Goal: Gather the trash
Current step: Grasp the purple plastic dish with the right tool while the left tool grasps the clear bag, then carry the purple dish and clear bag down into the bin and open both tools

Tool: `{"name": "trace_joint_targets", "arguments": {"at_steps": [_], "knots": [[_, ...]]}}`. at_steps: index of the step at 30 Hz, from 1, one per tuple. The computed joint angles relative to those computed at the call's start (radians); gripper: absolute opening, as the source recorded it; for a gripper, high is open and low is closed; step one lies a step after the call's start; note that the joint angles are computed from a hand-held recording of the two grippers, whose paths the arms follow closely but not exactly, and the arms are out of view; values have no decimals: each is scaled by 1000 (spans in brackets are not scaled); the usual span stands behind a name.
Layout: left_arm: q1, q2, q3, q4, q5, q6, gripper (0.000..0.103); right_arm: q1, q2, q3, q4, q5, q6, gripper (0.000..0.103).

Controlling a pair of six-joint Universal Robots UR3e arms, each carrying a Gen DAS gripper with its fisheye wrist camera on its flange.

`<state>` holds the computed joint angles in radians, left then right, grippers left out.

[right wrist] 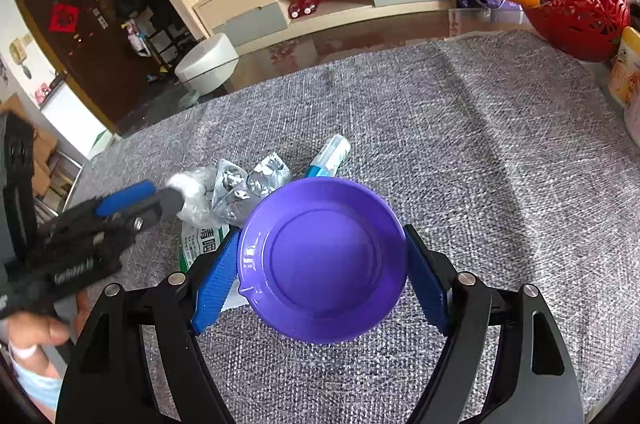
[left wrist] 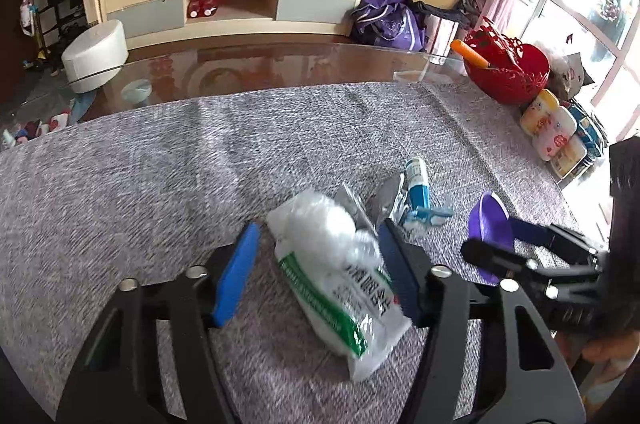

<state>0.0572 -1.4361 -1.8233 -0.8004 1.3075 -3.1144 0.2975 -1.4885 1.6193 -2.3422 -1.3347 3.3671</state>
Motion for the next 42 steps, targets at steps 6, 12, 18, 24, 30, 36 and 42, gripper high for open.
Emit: {"name": "trace_joint_targets", "arguments": {"at_steps": [6,12,18,24,30,36,42], "knots": [[-2,-50,30,-31,-25,33,23,9,4,0,-2,3,4,79],[-26,33,0,-41,13,29,16,24,-46,6,13,-6,4,79],[-45,201,-8,-120,76,17,16,59,-138,12,61,-49,14,79],[-16,418,-31,-298,56,6,16,97,-252,27,130,-80,21,79],[-14,635,-58,-484,47,4,16,158,-381,78,176,-125,48,79],[-67,815,-79,-640,72,-42,16,266,-475,166,199,-187,114,79],[-323,879,-165,-641,229,-240,16,366,-530,257,200,-238,186,79]]}}
